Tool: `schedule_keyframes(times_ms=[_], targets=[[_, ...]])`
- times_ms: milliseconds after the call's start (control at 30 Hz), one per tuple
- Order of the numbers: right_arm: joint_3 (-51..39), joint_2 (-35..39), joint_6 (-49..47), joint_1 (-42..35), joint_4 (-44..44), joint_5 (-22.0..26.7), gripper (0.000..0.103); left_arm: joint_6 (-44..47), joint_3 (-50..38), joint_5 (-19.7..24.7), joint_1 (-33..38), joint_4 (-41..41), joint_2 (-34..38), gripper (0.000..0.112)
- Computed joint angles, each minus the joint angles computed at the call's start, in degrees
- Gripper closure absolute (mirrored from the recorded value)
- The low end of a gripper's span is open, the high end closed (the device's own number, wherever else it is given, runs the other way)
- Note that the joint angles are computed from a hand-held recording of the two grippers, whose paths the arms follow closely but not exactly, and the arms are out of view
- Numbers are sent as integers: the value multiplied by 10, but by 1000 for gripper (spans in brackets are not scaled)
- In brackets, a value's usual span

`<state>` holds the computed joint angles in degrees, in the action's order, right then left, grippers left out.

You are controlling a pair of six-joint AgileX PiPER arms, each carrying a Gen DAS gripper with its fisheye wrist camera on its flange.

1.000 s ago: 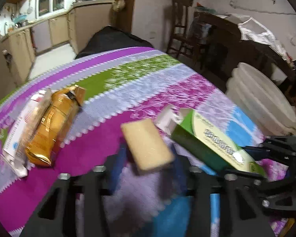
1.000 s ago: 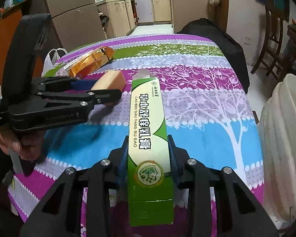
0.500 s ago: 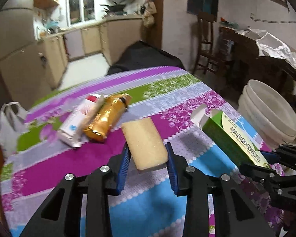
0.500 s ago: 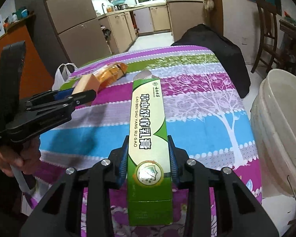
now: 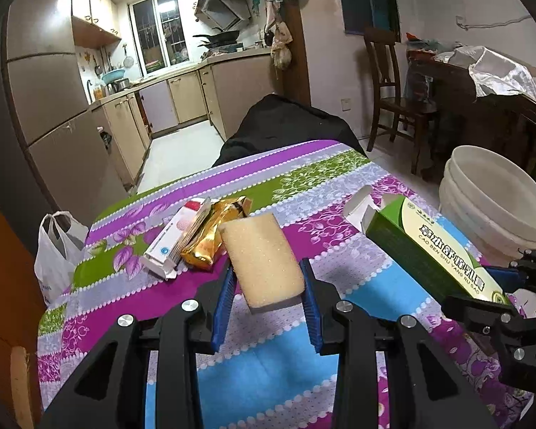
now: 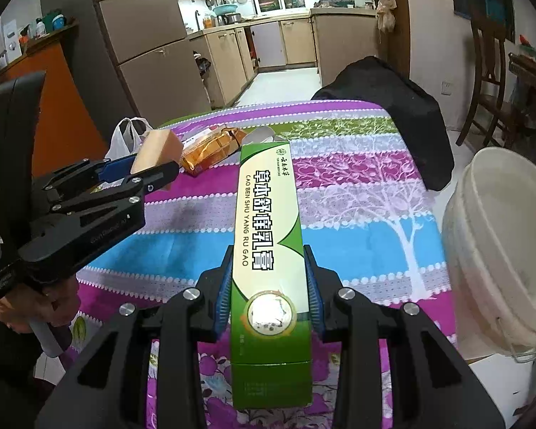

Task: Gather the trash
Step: 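Carry the green box and sponge over the white bucket and open both tools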

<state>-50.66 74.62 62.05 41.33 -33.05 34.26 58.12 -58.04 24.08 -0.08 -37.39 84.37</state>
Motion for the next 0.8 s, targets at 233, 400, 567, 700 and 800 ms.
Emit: schedule_keyframes(times_ms=[233,400,567,700,800], targets=[[-21,-52,-76,-38,27,64,69,-78,-24,-18,-66,71,-12,76],[-33,-101,-141,-98,53,106,69,-182,-65,-24,-145,166,-4,76],[-49,-137,-268,-230,132,138,69,-271,-172,26,-233,240,57,76],[-66,-161,-417,-400,232,165,69,-276,-315,119,-302,235,145,76],[-78,-154,-524,-527,299,179,69,-267,-422,187,-345,219,213,76]])
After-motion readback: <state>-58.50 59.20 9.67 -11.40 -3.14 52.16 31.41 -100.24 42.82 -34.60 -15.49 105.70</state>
